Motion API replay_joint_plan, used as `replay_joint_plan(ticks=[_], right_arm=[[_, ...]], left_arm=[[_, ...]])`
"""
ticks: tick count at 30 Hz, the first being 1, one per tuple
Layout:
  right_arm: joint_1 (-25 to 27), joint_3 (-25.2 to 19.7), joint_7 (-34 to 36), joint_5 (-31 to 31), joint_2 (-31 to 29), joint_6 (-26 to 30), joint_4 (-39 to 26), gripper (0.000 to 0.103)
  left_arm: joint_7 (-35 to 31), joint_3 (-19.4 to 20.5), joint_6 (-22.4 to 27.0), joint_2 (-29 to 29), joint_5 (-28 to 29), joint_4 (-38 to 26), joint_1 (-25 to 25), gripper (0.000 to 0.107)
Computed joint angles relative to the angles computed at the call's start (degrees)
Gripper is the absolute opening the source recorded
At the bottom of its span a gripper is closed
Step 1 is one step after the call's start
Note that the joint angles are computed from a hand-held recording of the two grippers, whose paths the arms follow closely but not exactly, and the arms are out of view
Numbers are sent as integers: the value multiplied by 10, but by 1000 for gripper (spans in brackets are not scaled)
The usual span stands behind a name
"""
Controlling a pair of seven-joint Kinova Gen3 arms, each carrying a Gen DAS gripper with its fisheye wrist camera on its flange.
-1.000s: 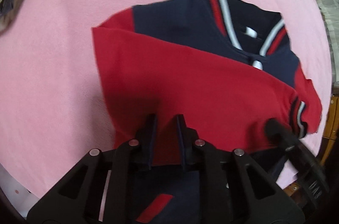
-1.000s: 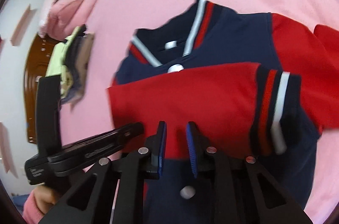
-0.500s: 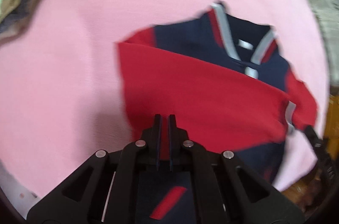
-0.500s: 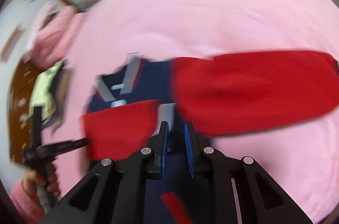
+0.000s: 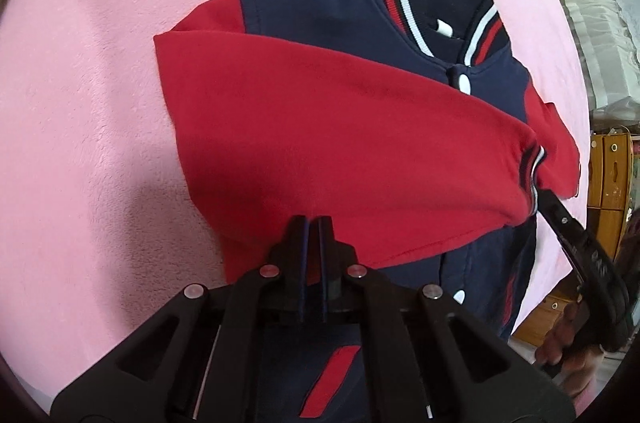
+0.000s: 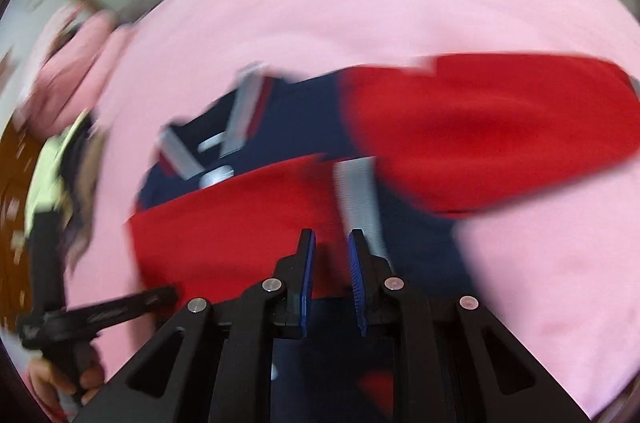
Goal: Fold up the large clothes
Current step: 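Lay the sleeve on the jacket and open the left tool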
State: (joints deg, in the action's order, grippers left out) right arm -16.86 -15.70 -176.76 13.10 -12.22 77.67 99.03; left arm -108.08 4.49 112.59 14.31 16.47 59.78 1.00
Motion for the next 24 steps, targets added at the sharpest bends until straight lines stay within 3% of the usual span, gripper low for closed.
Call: replay_joint_plan(ticks=[3, 6, 9, 11, 13, 15, 17, 20, 24], right_arm=[[72, -35, -70, -18, -38, 51, 16, 21], [141, -62, -140, -64, -99, 35, 46, 42], [127, -85, -182, -68, -102, 54, 36, 54], [110, -92, -184, -69, -96, 66, 26, 72], [116, -114, -166, -78, -82, 71, 3, 78], [95, -99, -120, -98, -76, 82, -18, 81], [59, -68, -73, -104, -64, 98, -49, 83], [-12, -15, -4, -93, -79, 138, -80, 90], [-28, 24, 90, -86, -88, 162, -108, 95]], left_arm=[[17, -19, 13, 13, -9, -52, 29, 3], [14, -38, -19, 6, -41, -36, 75, 3], [30, -29, -54, -22, -50, -6, 72, 3], [61, -36, -39, -36, -58, -14, 88, 8], [71, -30, -19, -46, -69, -27, 97, 19], [79, -30, -4, -58, -89, -46, 122, 49], [99, -23, 11, -67, -99, -71, 140, 67], [137, -7, 39, -68, -124, -123, 170, 73], [218, 54, 60, -54, -196, -160, 223, 77]])
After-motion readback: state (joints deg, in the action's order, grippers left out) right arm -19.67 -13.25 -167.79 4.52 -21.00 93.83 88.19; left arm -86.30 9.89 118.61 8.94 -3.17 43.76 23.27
